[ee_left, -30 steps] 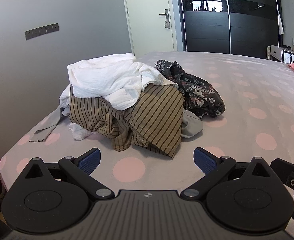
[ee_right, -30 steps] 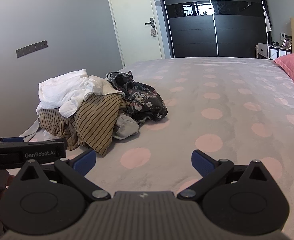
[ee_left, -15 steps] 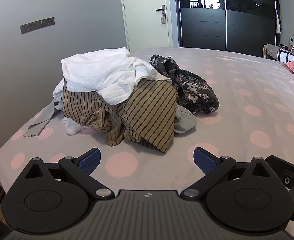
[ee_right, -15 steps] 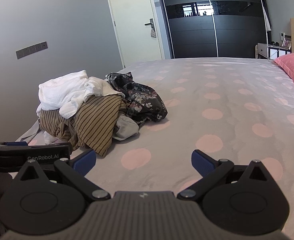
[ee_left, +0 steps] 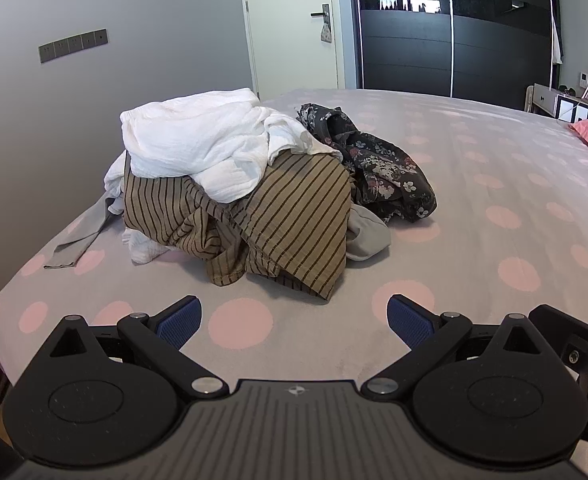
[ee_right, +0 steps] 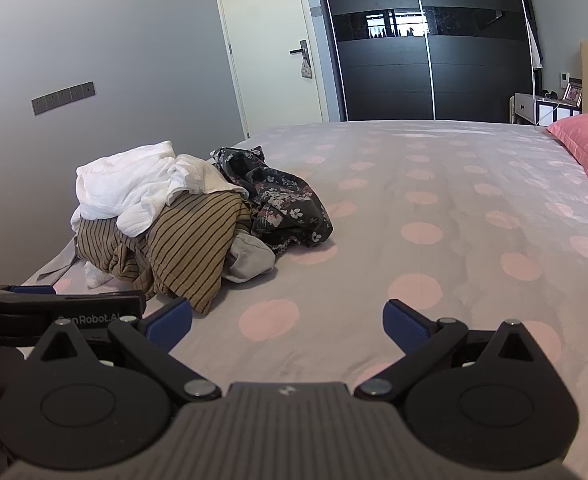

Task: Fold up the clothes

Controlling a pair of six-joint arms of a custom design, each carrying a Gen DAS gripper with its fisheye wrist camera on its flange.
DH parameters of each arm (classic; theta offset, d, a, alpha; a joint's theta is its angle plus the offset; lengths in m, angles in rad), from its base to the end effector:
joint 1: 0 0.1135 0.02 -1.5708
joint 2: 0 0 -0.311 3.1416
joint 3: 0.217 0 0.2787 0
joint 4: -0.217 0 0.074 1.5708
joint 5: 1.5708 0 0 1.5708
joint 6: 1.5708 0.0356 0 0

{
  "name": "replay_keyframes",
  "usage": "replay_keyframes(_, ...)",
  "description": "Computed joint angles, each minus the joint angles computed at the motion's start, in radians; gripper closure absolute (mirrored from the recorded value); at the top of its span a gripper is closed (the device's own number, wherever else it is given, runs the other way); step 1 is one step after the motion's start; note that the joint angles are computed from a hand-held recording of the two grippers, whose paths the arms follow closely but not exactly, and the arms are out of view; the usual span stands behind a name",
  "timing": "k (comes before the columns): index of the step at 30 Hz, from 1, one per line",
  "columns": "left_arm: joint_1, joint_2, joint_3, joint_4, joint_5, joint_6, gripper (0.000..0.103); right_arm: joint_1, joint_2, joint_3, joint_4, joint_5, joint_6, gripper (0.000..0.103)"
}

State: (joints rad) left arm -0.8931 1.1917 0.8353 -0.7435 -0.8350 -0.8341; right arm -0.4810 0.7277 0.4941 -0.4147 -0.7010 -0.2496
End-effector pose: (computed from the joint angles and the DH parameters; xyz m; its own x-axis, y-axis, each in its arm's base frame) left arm 0.1618 -0.1590 0.2765 -0.6065 -0.0393 -0.7941 -0.2042 0.9730 0.1078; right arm 0.1410 -0.0477 0.2546 -0.4935 0.0446 -0.8686 -0.2313 0.9560 0.1805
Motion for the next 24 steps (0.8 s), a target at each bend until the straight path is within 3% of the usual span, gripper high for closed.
replay_keyframes(24, 0.001, 0.006, 0.003, 0.003, 0.029, 0.003, 0.002, 0.041, -0.011, -0.004, 0.004, 0.043, 0.01, 0.001)
